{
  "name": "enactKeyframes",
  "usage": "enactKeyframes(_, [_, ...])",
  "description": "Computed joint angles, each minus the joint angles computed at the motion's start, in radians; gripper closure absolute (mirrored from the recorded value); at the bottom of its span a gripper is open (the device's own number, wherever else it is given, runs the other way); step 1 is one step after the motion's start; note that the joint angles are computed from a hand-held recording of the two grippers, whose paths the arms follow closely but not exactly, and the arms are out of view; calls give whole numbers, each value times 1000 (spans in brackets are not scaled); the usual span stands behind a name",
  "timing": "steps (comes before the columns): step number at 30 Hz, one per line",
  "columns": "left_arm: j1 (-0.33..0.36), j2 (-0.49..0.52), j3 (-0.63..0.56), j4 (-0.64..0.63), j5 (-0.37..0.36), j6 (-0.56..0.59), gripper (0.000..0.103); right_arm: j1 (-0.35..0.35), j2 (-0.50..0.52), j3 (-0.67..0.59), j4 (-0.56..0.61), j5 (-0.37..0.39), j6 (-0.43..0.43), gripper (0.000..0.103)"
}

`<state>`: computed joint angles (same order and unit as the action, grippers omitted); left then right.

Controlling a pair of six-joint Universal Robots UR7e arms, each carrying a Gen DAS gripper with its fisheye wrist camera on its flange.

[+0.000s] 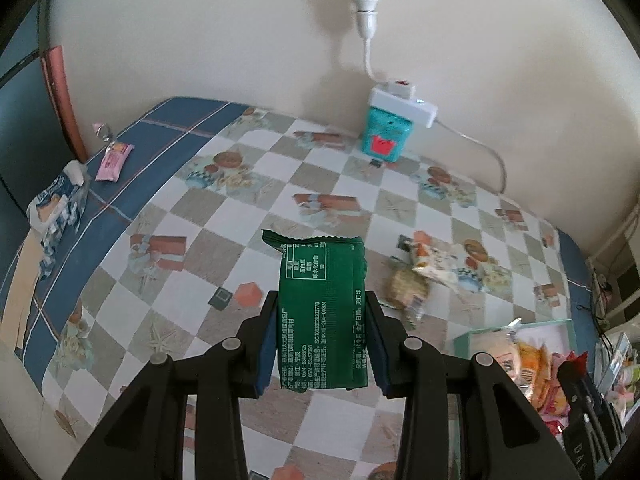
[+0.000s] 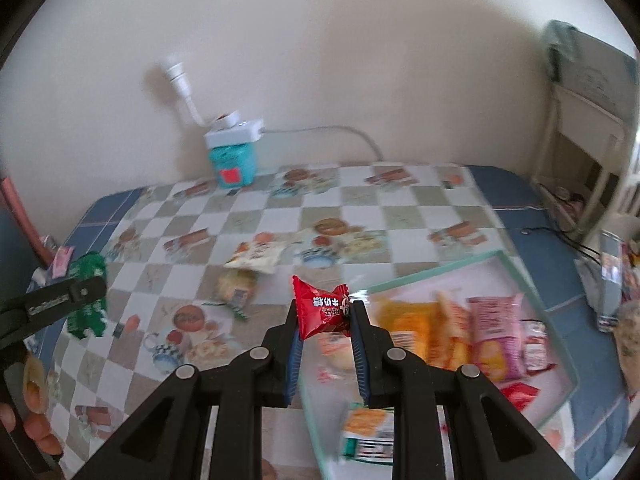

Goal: Organize snacks
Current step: 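Carry the green pack and red candy over the tray and release both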

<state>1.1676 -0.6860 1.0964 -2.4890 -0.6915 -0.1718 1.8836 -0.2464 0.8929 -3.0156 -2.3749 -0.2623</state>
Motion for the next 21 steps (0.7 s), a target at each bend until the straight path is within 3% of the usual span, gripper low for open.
enactKeyframes(21, [-121, 81, 28, -5, -137, 190, 62, -74, -238, 299, -238, -133, 116, 79])
